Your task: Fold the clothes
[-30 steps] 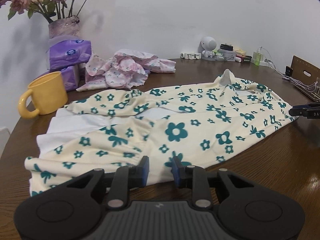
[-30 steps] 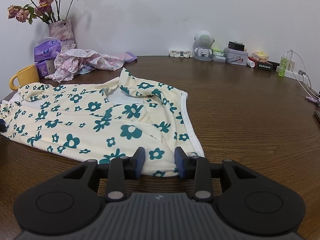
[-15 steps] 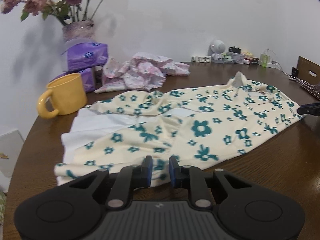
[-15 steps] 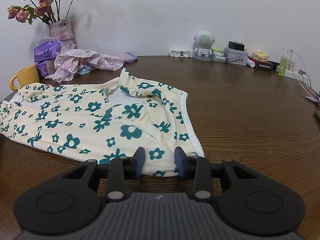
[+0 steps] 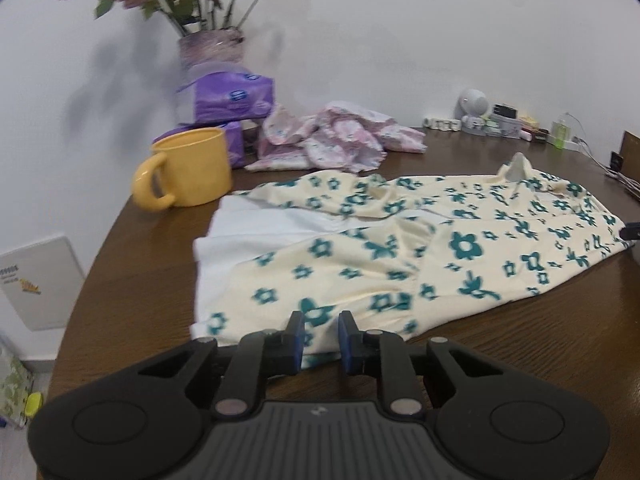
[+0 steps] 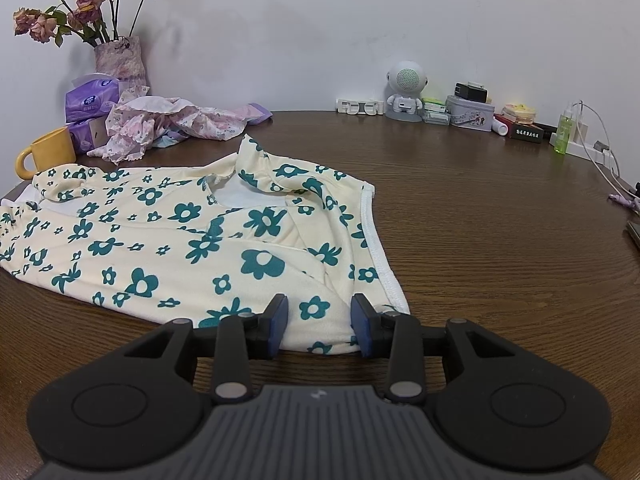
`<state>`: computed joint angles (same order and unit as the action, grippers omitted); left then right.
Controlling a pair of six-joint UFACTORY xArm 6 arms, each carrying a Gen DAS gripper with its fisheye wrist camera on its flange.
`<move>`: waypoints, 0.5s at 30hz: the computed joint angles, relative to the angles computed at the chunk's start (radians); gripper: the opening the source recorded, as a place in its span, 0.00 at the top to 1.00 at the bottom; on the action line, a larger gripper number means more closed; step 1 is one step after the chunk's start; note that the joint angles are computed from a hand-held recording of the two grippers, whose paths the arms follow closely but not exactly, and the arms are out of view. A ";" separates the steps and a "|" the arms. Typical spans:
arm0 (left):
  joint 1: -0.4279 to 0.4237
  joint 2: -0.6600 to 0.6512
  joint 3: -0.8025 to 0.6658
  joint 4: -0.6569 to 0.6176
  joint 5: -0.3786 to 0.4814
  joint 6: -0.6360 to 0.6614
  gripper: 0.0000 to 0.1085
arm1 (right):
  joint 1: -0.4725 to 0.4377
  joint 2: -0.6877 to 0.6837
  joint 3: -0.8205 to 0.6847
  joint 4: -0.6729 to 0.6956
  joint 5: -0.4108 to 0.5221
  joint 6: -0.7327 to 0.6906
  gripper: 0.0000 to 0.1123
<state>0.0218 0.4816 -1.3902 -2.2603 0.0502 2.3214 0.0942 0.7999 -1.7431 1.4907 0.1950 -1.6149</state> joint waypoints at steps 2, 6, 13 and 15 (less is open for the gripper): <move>0.013 -0.004 0.004 -0.027 -0.004 0.020 0.83 | 0.000 0.000 0.000 -0.001 0.000 0.000 0.68; 0.036 -0.003 -0.002 -0.077 -0.024 0.050 0.83 | 0.001 0.001 -0.001 -0.001 -0.003 -0.003 0.68; 0.057 0.005 -0.023 -0.181 -0.051 0.136 0.86 | 0.003 -0.001 0.002 0.002 -0.007 -0.008 0.68; 0.058 0.009 -0.035 -0.235 -0.060 0.203 0.87 | 0.003 -0.002 0.003 0.003 -0.007 -0.009 0.68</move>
<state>0.0801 0.4904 -1.4250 -2.4950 -0.0099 2.5242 0.0975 0.7978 -1.7396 1.4934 0.1882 -1.6235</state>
